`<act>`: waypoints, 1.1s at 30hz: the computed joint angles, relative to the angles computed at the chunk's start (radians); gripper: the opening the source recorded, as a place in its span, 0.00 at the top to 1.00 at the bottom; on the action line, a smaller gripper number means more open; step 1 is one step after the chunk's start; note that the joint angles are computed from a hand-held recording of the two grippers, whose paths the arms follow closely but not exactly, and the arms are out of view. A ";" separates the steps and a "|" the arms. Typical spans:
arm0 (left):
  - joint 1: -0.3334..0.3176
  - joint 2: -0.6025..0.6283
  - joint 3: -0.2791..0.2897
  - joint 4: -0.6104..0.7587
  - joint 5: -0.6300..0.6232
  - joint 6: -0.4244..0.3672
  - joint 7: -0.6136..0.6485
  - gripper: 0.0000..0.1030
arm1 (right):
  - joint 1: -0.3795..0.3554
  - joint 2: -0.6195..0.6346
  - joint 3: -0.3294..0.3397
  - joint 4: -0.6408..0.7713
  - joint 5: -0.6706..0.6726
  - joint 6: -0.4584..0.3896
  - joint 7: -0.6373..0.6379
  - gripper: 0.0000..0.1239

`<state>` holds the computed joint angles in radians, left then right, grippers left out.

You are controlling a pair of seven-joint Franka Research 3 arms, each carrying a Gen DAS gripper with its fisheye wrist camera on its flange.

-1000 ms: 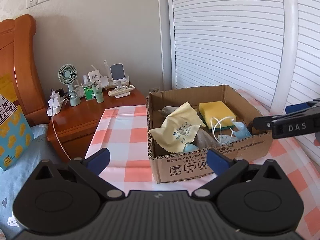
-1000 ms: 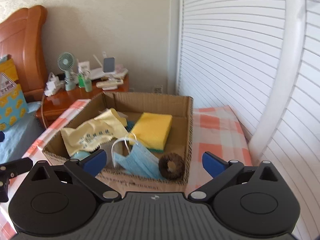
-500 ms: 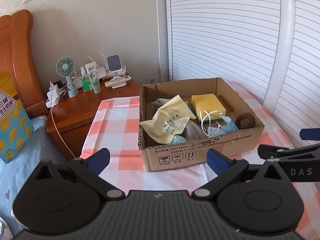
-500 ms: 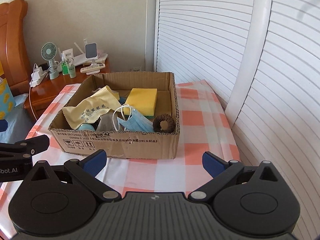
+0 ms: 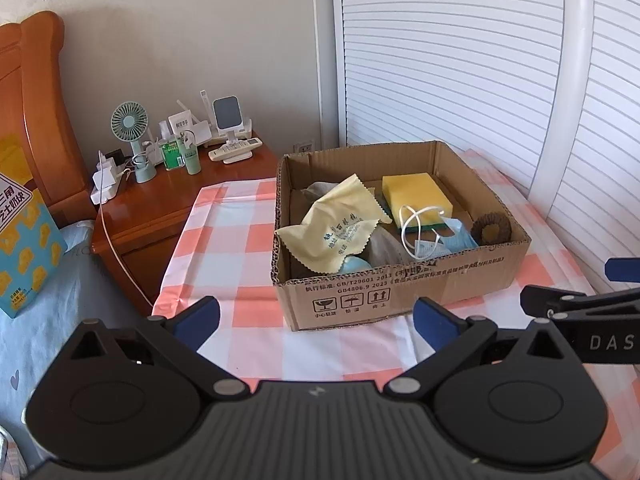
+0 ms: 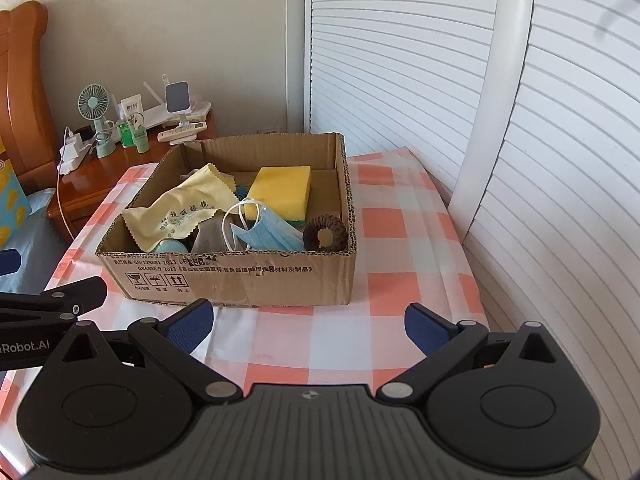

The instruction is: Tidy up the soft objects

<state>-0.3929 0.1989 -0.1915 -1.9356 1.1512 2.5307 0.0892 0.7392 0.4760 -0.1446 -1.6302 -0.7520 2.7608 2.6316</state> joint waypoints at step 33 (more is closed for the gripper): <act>-0.002 0.011 0.005 0.003 -0.035 -0.005 0.022 0.01 | 0.005 0.011 -0.005 0.007 0.017 -0.003 -0.015 0.17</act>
<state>-0.3954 0.2102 -0.1866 -1.9327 1.1159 2.5254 0.1108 0.7444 0.4874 -0.1491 -1.6237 -0.7346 2.7576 2.6163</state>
